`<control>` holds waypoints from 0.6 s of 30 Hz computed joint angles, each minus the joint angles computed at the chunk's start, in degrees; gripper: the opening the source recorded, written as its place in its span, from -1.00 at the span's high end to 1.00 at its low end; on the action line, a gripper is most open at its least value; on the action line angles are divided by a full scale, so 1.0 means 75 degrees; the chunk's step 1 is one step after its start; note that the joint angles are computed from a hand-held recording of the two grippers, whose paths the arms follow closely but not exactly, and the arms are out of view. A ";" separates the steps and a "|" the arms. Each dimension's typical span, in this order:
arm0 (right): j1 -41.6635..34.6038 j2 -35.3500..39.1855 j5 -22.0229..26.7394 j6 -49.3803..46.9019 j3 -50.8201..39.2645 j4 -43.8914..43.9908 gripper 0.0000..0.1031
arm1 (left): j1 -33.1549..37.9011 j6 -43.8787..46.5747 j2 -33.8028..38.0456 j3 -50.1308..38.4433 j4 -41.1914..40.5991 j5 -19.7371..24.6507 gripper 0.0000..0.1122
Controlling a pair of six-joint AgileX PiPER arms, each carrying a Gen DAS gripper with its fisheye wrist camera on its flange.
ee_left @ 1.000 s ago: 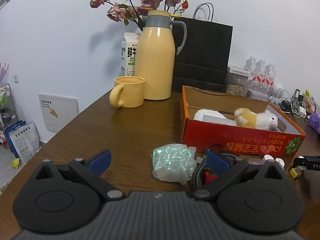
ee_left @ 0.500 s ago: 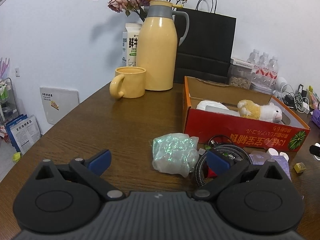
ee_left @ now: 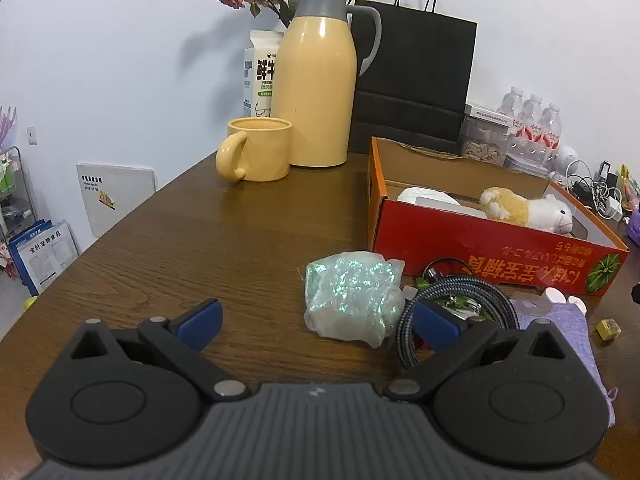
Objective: Organize objects
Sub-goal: 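Grasp the iridescent plastic bag with the left tool while the right tool holds the cap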
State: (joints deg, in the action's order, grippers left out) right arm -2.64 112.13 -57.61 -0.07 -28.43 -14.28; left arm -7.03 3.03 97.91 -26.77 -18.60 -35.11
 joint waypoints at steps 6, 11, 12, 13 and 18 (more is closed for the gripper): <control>-0.0009 0.0012 0.0002 -0.0007 -0.0002 -0.0013 0.26 | 0.0144 -0.0338 0.0694 -0.0969 0.0062 0.0619 -0.84; -0.0030 -0.0009 0.0050 0.0001 0.0005 -0.0064 0.26 | 0.0683 -0.2229 0.0986 -0.1187 0.2008 0.0842 -0.68; -0.0023 -0.0011 0.0066 0.0002 -0.0001 -0.0062 0.26 | 0.0749 -0.2487 0.1011 -0.1174 0.2293 0.0788 -0.59; -0.0031 -0.0017 0.0087 0.0011 -0.0005 -0.0084 0.26 | 0.0808 -0.2679 0.1036 -0.1165 0.2514 0.0742 -0.32; -0.0003 -0.0019 0.0106 -0.0002 -0.0012 -0.0051 0.26 | 0.0822 -0.2812 0.1139 -0.1011 0.2670 0.0296 0.46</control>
State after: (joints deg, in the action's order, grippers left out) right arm -2.66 111.99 -56.81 -0.08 -28.52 -14.66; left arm -0.87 -18.07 106.45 -34.36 1.43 -32.89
